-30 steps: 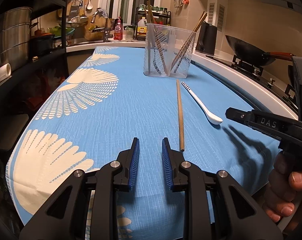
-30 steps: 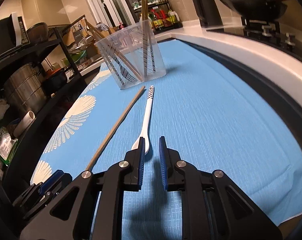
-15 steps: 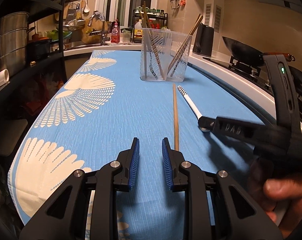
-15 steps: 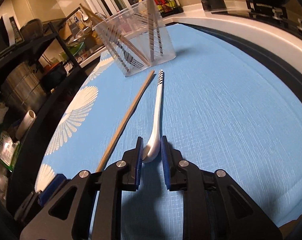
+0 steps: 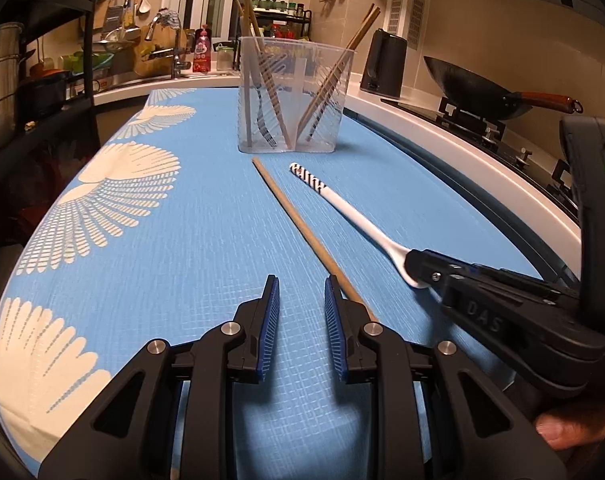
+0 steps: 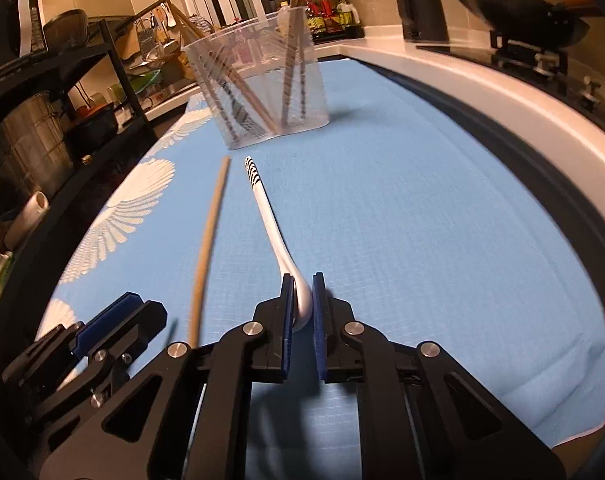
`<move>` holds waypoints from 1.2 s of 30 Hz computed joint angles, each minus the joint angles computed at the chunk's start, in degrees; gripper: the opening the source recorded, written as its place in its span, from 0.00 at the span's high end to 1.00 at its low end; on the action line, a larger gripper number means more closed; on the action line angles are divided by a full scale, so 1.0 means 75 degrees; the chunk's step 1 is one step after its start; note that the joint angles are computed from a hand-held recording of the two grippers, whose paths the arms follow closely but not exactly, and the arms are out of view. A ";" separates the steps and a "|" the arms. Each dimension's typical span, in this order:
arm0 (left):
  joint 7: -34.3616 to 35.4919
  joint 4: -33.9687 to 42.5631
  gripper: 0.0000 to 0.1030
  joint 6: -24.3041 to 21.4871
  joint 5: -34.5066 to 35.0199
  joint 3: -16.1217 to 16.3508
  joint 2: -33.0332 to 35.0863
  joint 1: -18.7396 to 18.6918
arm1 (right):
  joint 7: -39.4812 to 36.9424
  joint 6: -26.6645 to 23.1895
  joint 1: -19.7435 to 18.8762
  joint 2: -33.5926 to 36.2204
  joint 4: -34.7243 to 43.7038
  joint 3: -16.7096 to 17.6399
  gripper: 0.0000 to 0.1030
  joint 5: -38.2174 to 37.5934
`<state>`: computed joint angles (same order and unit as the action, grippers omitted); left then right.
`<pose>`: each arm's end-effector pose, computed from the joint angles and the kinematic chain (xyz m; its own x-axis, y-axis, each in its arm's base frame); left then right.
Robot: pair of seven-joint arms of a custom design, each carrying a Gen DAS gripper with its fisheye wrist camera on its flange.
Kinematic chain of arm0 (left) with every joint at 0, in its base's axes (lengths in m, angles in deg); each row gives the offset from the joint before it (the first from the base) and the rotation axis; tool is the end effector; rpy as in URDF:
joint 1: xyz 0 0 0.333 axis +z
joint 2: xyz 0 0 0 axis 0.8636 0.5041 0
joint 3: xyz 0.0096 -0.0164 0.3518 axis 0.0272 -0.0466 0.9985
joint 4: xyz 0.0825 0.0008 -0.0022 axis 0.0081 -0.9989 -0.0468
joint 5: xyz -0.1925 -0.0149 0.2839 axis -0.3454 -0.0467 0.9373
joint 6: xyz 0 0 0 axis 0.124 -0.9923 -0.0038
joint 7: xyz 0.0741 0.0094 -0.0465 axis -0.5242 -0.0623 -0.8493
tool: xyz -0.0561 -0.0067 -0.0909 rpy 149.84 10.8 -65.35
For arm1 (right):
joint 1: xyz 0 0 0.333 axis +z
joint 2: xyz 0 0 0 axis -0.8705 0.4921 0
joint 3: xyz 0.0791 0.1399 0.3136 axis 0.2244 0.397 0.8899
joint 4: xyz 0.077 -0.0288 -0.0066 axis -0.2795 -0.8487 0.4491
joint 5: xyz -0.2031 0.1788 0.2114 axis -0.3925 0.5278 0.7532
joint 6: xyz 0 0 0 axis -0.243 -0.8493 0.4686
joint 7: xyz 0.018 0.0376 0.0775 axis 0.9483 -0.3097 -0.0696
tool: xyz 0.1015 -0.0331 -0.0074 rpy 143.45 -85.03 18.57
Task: Organize utensils
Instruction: 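Grasp the last wooden chopstick with the left gripper while the right gripper grasps the white spoon, then lift the chopstick and white spoon and carry both toward the clear container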
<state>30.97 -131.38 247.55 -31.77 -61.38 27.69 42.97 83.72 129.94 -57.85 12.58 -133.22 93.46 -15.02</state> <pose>0.6407 -0.1549 0.3926 -0.0821 -0.9879 0.1316 -0.6034 -0.0558 -0.7955 0.6961 0.1770 0.3787 0.1633 -0.9574 -0.2383 -0.6819 0.0650 -0.7286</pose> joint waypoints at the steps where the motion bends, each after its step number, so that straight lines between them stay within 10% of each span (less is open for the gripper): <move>1: -0.0034 -0.0009 0.77 0.0030 -0.0031 -0.0003 -0.0001 -0.0013 | -0.0021 0.0035 -0.0065 -0.0032 -0.0073 0.0030 0.91 -0.0006; 8: -0.0217 0.0193 0.75 -0.0030 0.0098 -0.0377 0.0064 0.0243 | 0.0350 0.0498 0.0716 -0.0334 -0.0523 -0.1241 0.91 -0.0081; 14: -0.0674 0.0843 0.65 -0.1111 0.0131 0.1420 0.0423 -0.1243 | 0.0628 0.0811 0.1437 -0.0421 -0.0762 -0.2252 0.91 -0.0176; 17: -0.0996 0.0622 0.92 -0.0973 0.0309 0.2053 0.0418 -0.1732 | 0.0663 0.0904 0.1714 -0.0437 -0.0828 -0.2594 0.91 -0.0205; 23: -0.0955 -0.0361 0.94 -0.0046 -0.0007 0.2150 0.0070 -0.1761 | 0.0499 0.1487 0.2463 -0.0405 -0.1137 -0.3434 0.90 -0.0083; 32: -0.0061 -0.0581 0.94 0.0628 -0.0317 0.1105 -0.0020 -0.0952 | 0.0413 0.1929 0.0797 -0.0317 -0.1169 -0.1428 0.85 -0.0788; 36: 0.0302 -0.0488 0.94 0.0725 -0.0660 0.0911 0.0047 -0.0861 | 0.0538 0.1949 0.0691 -0.0252 -0.1128 -0.1282 0.84 -0.0982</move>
<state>33.24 -135.04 252.99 -36.72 -54.54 28.04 36.51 87.76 144.56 -52.67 10.69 -141.68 83.85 -22.38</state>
